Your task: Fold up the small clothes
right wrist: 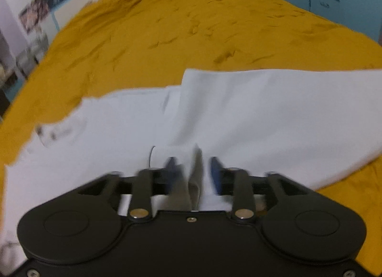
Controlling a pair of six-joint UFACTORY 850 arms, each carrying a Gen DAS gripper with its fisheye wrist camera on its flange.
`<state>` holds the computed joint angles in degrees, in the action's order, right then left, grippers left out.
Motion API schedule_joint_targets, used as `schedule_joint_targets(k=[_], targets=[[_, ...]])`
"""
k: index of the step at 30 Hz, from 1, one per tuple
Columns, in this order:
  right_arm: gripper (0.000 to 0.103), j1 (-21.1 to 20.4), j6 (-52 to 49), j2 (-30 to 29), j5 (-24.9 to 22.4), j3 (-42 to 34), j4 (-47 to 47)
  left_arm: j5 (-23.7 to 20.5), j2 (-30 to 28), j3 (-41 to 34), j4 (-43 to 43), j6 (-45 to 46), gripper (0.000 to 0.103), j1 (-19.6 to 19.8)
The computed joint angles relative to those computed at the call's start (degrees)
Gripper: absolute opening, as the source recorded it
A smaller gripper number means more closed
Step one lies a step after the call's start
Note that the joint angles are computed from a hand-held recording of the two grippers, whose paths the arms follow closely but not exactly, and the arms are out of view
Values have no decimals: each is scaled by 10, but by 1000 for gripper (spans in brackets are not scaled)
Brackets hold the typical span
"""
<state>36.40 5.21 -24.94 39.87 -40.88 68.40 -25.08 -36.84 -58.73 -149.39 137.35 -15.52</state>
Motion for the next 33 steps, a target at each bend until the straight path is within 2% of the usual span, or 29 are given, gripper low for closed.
schedule_joint_targets(k=[3, 7, 9, 12, 16, 20, 23, 26, 27, 31, 33], targets=[[53, 18, 35, 44, 37, 49, 8, 26, -21, -26, 41, -29, 67, -10], [53, 29, -13, 108, 62, 116, 117, 79, -52, -58, 49, -16, 67, -16], [53, 26, -13, 138, 68, 153, 163, 81, -53, -57, 30, 13, 67, -18], [53, 14, 42, 186, 78, 219, 212, 77, -37, -42, -31, 63, 67, -25], [53, -20, 132, 221, 83, 286, 217, 73, -19, -26, -80, 99, 68, -29], [53, -85, 241, 211, 73, 313, 125, 75, -4, -13, -112, 120, 68, -30], [53, -132, 295, 167, 81, 302, 54, 83, 0, -11, -159, 164, 68, -35], [53, -166, 338, 145, 99, 304, 10, 93, -4, -16, -195, 194, 68, -39], [53, -162, 350, 150, 103, 311, 12, 94, -3, -14, -211, 208, 68, -39], [53, -205, 399, 137, 125, 313, -39, 100, -10, -18, -222, 215, 68, -39], [31, -204, 357, 142, 114, 304, -5, 101, -9, -17, -226, 220, 68, -39]])
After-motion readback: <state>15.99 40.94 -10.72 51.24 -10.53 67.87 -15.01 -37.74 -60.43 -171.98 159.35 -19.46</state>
